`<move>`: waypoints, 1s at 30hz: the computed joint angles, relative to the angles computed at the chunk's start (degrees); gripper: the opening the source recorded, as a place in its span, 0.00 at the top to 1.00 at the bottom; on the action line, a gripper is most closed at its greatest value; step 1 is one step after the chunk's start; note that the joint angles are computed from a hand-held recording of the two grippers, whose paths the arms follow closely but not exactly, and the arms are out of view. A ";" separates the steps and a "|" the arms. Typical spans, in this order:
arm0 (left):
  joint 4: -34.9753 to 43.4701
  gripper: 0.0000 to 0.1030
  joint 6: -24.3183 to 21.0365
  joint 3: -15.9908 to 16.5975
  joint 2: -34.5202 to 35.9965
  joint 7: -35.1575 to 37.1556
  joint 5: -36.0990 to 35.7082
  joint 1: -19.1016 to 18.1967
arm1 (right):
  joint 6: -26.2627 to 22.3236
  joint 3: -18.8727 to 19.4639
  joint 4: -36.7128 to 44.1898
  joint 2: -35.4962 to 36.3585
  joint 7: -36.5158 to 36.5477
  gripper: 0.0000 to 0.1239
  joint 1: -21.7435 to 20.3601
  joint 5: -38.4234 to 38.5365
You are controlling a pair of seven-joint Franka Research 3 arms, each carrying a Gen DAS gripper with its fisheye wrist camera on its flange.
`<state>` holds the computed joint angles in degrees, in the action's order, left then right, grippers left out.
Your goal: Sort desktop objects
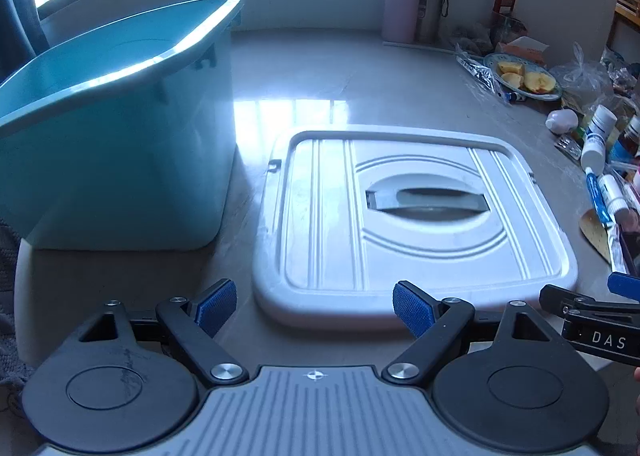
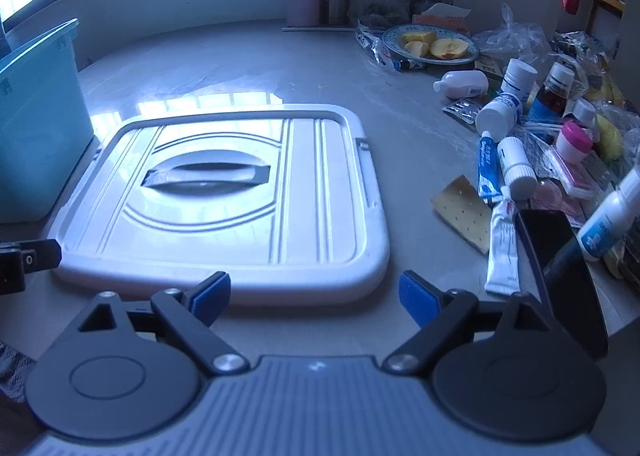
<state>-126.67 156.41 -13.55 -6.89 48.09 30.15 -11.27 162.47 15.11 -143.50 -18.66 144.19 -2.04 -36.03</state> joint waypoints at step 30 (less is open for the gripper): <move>30.06 0.14 -16.16 2.82 25.54 9.27 -6.93 -2.96 | -5.79 -15.50 21.98 22.39 -25.28 0.17 11.21 20.10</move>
<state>-96.61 140.25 -10.73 18.65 57.36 23.23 -14.23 156.68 -0.39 -121.52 3.73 118.91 9.17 -15.93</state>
